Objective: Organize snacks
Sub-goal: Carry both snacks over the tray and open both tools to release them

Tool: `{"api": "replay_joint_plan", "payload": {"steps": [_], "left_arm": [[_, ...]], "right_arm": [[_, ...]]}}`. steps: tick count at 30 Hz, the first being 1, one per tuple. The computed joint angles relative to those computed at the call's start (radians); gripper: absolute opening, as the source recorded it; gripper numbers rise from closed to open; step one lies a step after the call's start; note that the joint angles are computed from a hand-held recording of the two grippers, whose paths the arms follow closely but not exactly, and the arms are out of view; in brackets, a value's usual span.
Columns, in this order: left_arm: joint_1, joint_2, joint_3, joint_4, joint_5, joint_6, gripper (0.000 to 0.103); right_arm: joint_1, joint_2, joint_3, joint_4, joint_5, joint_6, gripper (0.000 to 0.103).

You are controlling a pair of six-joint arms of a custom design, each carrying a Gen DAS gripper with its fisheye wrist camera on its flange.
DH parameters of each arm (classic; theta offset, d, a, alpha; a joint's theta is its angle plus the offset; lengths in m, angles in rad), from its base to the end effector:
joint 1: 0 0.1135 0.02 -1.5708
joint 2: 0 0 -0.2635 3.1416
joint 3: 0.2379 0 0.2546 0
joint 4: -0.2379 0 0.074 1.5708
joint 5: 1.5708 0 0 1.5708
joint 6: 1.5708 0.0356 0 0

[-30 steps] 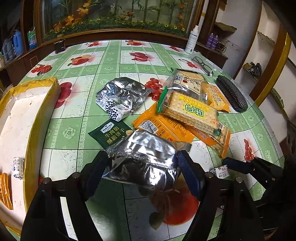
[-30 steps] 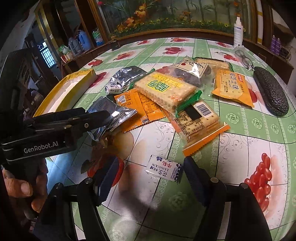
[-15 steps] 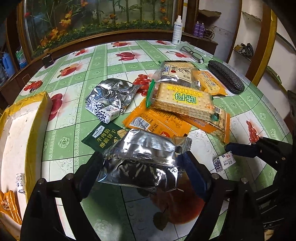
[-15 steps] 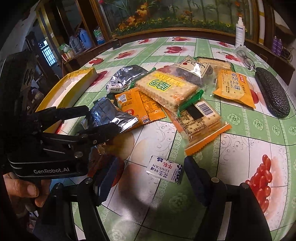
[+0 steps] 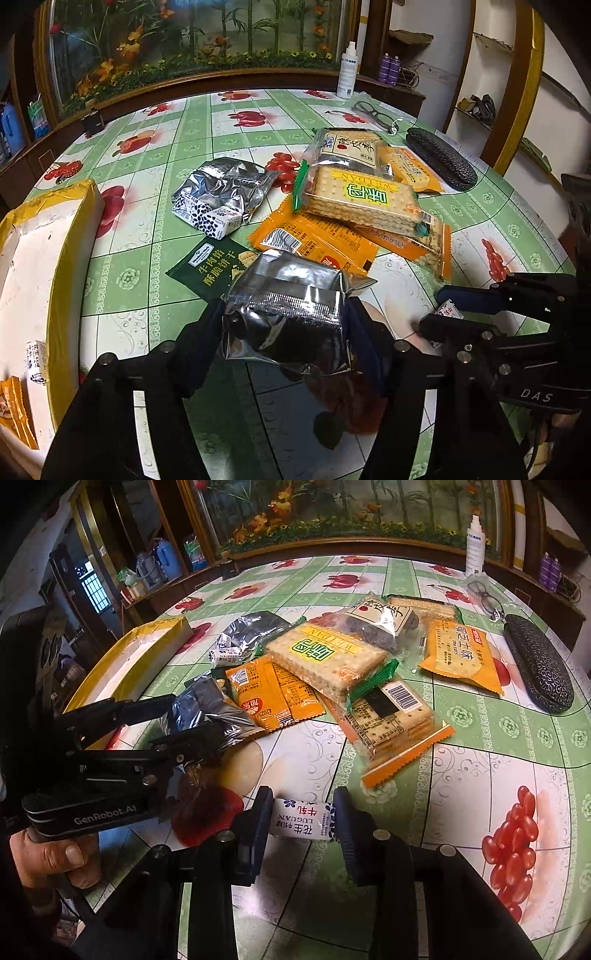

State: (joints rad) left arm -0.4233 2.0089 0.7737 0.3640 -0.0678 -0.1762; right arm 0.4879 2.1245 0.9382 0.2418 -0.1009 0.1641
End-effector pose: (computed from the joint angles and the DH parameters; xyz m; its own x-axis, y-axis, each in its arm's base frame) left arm 0.3114 -0.1376 0.0545 -0.7516 0.1468 -0.6430 0.2421 0.9683 -0.0618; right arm 0.3261 0.1771 0.0421 -0.7908 -0.2356 -0.5649 -0.3946 0.9018 0.1763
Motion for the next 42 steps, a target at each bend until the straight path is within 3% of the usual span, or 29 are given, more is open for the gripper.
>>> {"api": "replay_joint_plan", "payload": {"steps": [7,15,26,42], "left_arm": [[0.015,-0.050,-0.056,0.026,0.030,-0.024,0.063],[0.004,-0.143,-0.111,0.003,-0.084,-0.029,0.063],[0.069,-0.270,-0.201,0.005,-0.148,-0.032,0.064],[0.230,-0.416,-0.317,0.029,-0.122,-0.027,0.064]], "right_arm": [[0.005,-0.034,-0.027,0.015,0.001,0.006,0.035],[0.022,-0.064,-0.038,0.019,-0.004,0.011,0.035],[0.066,-0.106,-0.026,0.011,-0.025,0.026,0.035],[0.205,-0.072,0.150,-0.074,-0.010,0.018,0.035]]}}
